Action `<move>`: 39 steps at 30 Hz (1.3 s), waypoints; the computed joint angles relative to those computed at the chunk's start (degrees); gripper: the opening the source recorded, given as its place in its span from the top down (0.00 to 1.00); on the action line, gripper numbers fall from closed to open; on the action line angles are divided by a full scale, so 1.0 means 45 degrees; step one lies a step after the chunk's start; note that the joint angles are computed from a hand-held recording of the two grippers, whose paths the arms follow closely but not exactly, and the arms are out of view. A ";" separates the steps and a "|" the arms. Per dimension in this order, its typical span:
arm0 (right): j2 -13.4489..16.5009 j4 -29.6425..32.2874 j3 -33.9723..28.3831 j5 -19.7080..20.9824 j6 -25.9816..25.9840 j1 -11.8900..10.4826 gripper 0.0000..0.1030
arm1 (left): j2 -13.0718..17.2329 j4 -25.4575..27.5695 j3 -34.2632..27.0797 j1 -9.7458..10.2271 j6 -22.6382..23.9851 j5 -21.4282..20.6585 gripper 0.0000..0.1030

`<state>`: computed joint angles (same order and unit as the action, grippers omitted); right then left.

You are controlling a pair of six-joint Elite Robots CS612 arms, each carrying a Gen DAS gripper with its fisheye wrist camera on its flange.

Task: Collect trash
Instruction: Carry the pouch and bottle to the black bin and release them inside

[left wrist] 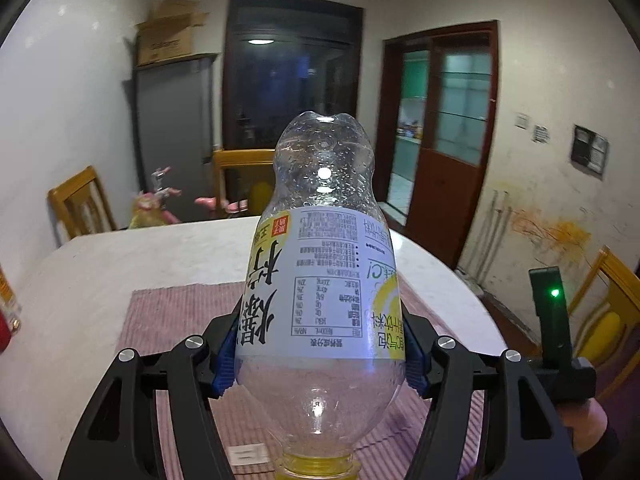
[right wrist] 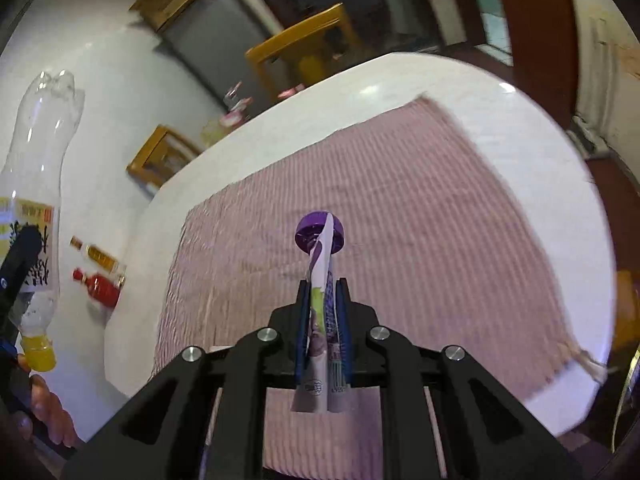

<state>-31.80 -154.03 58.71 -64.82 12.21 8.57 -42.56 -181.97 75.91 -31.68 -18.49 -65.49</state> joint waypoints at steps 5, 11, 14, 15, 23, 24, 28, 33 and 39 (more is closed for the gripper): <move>-0.0881 -0.1767 0.1882 -0.0644 0.1051 -0.0593 0.86 | 0.0325 -0.0112 -0.0709 -0.0467 0.0830 -0.0884 0.39; -0.1832 -0.3595 0.4001 -0.1752 0.2506 -0.1297 0.86 | 0.0963 0.0013 -0.1932 -0.0939 0.1890 -0.2486 0.39; -0.2295 -0.4241 0.4984 -0.2507 0.3120 -0.1628 0.86 | 0.1281 0.0111 -0.2509 -0.1128 0.2231 -0.3306 0.39; -0.2462 -0.4423 0.5322 -0.2822 0.3333 -0.1738 0.86 | 0.1420 0.0192 -0.2773 -0.1197 0.2355 -0.3644 0.39; -0.3108 -0.4189 0.7176 -0.5457 0.5017 -0.2535 0.86 | 0.2021 0.0662 -0.3721 -0.1608 0.3144 -0.5253 0.39; -0.3055 -0.3958 0.7309 -0.5573 0.5274 -0.2665 0.86 | 0.2065 0.0755 -0.3788 -0.1643 0.3235 -0.5367 0.39; -0.2436 -0.3020 0.7411 -0.5672 0.6257 -0.3123 0.86 | 0.2270 0.1410 -0.4149 -0.1749 0.3468 -0.5771 0.39; -0.1404 -0.1974 0.6593 -0.6256 0.6774 -0.3491 0.85 | 0.2430 0.2057 -0.4404 -0.1862 0.3782 -0.5944 0.39; -0.0875 0.0131 0.5776 -0.6510 0.6218 -0.3638 0.33 | 0.2819 0.2814 -0.5079 -0.2008 0.4138 -0.6474 0.39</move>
